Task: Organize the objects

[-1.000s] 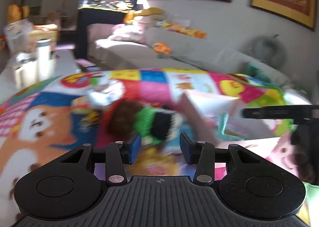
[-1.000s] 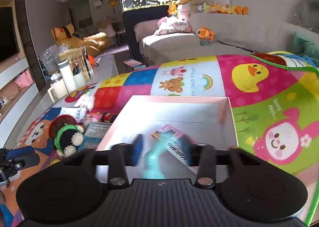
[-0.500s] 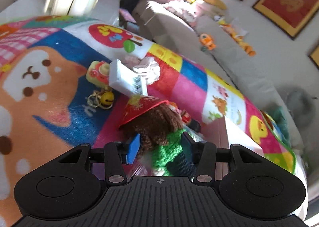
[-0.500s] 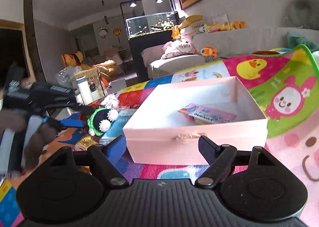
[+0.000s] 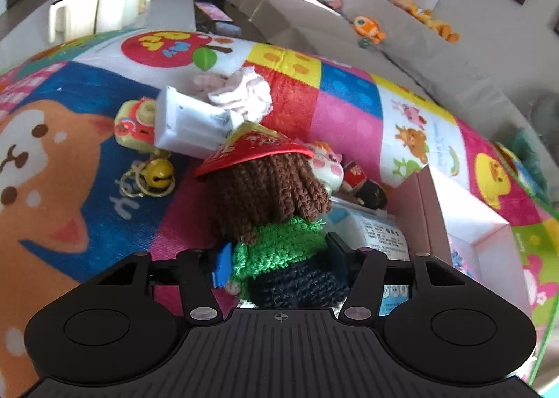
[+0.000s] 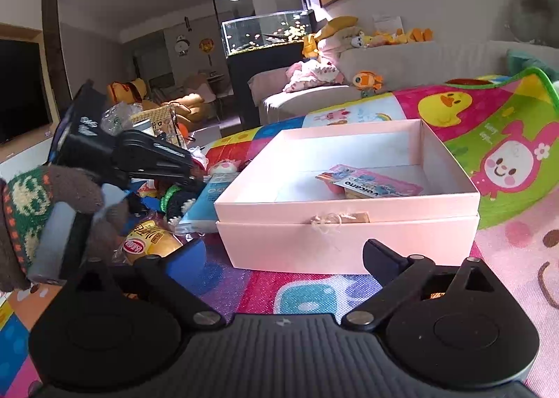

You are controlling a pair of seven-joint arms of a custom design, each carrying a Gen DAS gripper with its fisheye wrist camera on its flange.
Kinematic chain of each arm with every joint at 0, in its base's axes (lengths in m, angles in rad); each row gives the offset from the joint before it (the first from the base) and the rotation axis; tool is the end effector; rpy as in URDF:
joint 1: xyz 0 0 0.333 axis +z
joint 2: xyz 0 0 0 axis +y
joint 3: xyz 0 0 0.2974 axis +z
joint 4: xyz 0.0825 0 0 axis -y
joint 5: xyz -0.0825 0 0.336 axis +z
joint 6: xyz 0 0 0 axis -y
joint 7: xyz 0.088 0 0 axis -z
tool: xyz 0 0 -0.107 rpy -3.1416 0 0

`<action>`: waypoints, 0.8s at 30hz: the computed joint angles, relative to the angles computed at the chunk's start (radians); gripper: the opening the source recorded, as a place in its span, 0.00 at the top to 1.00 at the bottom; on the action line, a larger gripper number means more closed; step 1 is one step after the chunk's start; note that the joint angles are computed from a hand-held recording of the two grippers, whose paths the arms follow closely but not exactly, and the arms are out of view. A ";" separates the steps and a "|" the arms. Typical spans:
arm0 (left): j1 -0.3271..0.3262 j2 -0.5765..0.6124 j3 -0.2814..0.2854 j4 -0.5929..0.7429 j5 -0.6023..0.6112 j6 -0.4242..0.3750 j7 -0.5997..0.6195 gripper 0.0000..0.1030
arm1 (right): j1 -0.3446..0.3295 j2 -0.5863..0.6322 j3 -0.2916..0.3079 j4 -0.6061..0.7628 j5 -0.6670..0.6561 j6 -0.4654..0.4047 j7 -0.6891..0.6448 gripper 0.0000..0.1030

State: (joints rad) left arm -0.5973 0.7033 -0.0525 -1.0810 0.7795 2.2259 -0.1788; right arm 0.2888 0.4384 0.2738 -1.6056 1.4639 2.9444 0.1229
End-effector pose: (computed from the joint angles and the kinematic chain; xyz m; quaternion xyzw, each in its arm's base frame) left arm 0.6010 -0.4121 0.4653 -0.8489 0.3586 -0.3194 0.2207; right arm 0.5963 0.2652 0.4392 -0.7420 0.4040 -0.1372 0.5171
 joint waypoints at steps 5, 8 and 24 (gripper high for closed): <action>-0.018 -0.234 -0.011 -0.340 0.145 0.084 -0.095 0.46 | 0.004 0.014 -0.009 0.012 -0.041 -0.006 0.057 0.02; -0.022 -0.359 -0.054 -0.513 0.199 0.080 -0.184 0.46 | 0.004 0.017 -0.008 0.011 -0.079 -0.011 0.089 0.02; 0.020 -0.529 -0.236 -0.766 0.222 0.016 -0.231 0.46 | 0.164 0.006 -0.090 0.060 -0.667 -0.335 0.481 0.15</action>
